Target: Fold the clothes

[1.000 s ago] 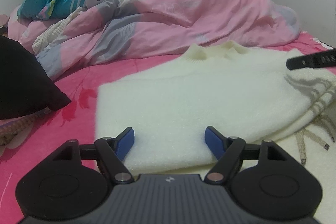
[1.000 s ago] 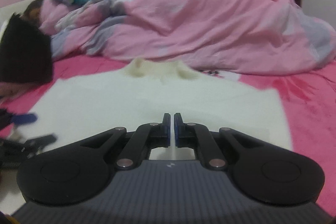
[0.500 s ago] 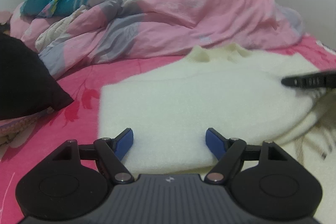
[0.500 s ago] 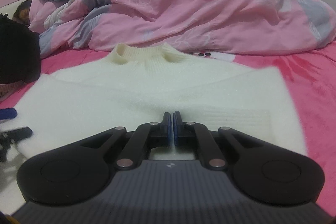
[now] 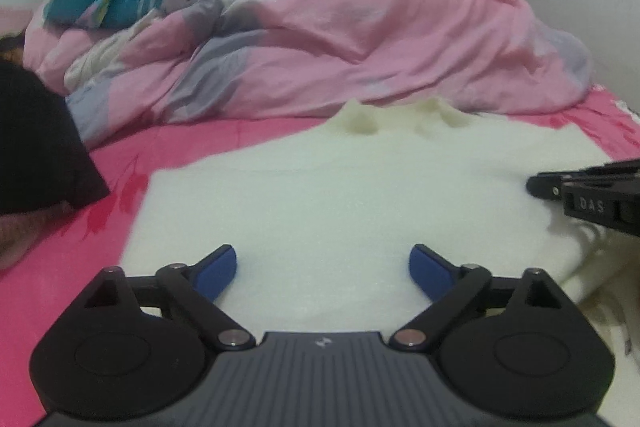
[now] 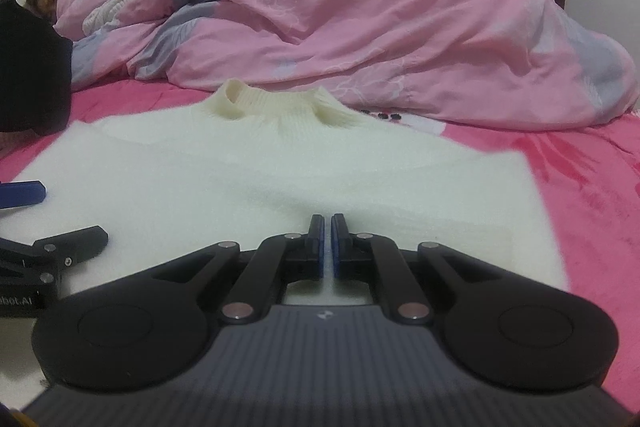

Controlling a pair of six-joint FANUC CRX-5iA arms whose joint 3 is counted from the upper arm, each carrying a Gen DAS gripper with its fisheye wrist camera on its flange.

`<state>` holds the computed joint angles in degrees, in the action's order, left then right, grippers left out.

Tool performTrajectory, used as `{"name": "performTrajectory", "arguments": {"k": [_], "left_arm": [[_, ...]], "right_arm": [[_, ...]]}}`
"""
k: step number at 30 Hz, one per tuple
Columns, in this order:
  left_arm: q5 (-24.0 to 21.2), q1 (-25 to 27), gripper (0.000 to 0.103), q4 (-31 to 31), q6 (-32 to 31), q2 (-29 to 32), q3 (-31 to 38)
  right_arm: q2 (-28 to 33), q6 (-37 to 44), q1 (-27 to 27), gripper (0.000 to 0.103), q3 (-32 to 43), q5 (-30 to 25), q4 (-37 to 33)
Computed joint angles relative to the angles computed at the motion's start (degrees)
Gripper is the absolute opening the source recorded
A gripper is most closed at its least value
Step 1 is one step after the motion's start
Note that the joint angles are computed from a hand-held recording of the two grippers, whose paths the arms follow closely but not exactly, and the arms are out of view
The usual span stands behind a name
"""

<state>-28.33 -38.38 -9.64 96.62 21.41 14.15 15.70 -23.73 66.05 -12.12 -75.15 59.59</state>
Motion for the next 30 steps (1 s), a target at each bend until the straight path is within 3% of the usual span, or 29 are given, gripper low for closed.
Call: {"name": "performTrajectory", "arguments": {"k": [9,12,14,18,19,21,23,24,27,29,30], "left_arm": [[0.1,0.0,0.099,-0.4,1.0,-0.1,-0.2],[-0.3,-0.3,0.100,-1.5,1.9,0.0,0.3],[-0.3,-0.3,0.100,-1.6,2.0,0.0,0.2],[-0.1,-0.3,0.100,-1.5,2.0,0.0,0.1],[0.0,-0.2,0.100,-1.3,2.0,0.0,0.0],[0.1,-0.2,0.100,-1.1,1.8,-0.1,-0.1],[0.2,-0.1,0.101,-0.9,1.7,-0.1,-0.3],[0.3,-0.1,0.101,-0.8,1.6,-0.1,-0.3],[-0.9,-0.6,0.101,-2.9,2.7,0.2,0.7],[-2.3,-1.4,0.102,-5.7,4.3,0.6,1.9],[-2.3,-1.4,0.102,-5.6,4.4,0.5,1.9]], "right_arm": [[6.8,12.0,0.5,0.005,8.5,-8.1,-2.7],[10.6,18.1,0.6,0.010,12.8,-12.9,-3.3],[13.5,21.9,0.6,0.019,16.1,-16.8,-3.5],[11.4,18.2,0.7,0.022,14.6,-15.7,-3.8],[9.3,14.7,0.9,0.030,12.9,-13.7,-3.4],[3.3,5.3,1.3,0.056,5.8,-5.3,1.4],[1.1,-1.5,1.7,0.095,1.7,-2.4,8.9],[2.1,-1.3,1.9,0.101,2.2,-3.4,10.4],[7.0,6.9,1.5,0.101,7.5,-5.3,6.0],[4.3,0.8,-0.2,0.102,6.1,1.2,-1.0],[2.7,-1.8,-0.4,0.102,4.2,2.8,-0.4]]}}
